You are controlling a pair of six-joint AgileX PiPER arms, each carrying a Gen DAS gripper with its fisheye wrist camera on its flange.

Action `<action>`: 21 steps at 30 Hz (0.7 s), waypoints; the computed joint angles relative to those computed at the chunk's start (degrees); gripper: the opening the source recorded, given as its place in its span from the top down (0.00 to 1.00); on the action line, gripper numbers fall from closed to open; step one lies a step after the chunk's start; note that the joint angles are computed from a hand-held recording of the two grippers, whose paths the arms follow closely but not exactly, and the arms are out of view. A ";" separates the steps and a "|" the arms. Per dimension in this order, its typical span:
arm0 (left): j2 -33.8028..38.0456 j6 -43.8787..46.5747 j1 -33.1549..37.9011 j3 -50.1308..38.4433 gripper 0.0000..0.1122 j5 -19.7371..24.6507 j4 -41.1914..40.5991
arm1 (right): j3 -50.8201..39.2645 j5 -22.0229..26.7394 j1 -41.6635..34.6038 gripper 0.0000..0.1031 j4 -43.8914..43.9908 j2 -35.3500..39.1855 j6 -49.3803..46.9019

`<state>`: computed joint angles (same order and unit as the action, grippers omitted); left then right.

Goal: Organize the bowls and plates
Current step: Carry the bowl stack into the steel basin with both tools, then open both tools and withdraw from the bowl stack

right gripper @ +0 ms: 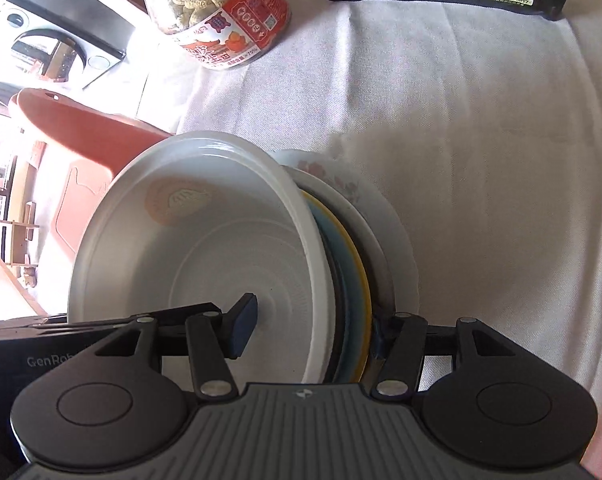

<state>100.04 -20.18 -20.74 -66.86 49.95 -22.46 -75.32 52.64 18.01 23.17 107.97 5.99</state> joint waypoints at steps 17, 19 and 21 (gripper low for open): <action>-2.29 -2.14 2.04 0.89 0.64 0.94 -0.30 | -1.38 0.94 0.27 0.51 -3.41 -2.22 1.10; -2.64 -2.86 1.83 0.52 0.63 1.26 0.62 | -0.93 0.09 0.62 0.51 -4.51 -3.36 1.13; -3.20 -4.12 1.72 -0.26 0.63 1.76 2.46 | -0.47 -1.47 0.83 0.51 -5.03 -5.02 -0.15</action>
